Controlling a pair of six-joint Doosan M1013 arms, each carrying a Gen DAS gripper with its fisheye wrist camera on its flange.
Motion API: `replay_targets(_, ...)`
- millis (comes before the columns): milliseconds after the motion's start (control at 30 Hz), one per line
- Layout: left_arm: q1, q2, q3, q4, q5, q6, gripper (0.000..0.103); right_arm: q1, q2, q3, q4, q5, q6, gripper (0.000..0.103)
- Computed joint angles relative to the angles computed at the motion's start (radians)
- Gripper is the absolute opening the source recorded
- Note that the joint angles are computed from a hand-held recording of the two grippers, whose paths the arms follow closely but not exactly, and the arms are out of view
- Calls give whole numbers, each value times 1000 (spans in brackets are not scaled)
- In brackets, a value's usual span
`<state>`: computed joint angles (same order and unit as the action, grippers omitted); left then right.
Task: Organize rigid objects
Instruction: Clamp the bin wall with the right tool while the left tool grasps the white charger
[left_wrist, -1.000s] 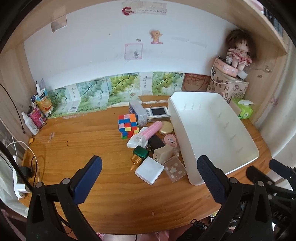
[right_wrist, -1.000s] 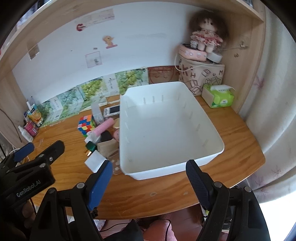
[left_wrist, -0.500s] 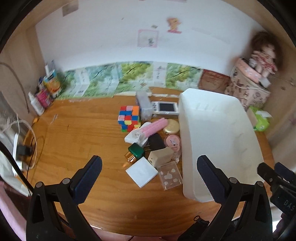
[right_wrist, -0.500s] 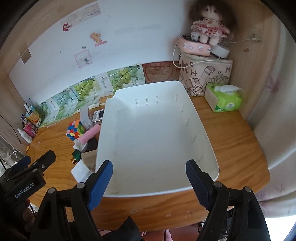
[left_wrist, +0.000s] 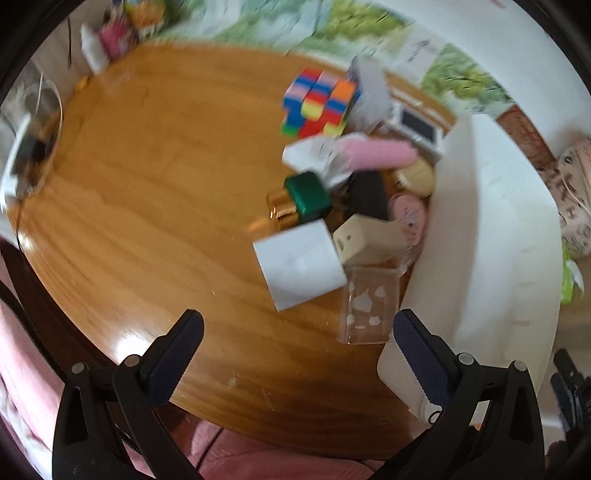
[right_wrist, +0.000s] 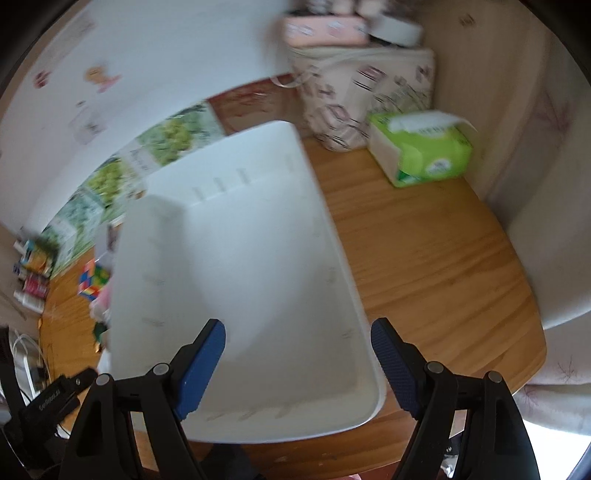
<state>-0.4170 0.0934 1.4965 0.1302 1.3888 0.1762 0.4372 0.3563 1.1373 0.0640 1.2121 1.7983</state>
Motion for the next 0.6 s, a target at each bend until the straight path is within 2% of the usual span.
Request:
replay_targets(67, 14, 1, 8, -35, -12, -10, 102, -14, 15, -16, 4, 28, 7, 82)
replay_targets(333, 54, 15, 30, -118, -45, -40, 102, -75, 72, -57, 134, 150, -45, 65)
replay_targets(533, 81, 22, 39, -136, -60, -58, 101, -86, 99, -81, 176, 180, -105, 43)
replay_targets(600, 92, 21, 49, -155, -80, -66, 99, -85, 110, -95, 180, 189, -124, 31)
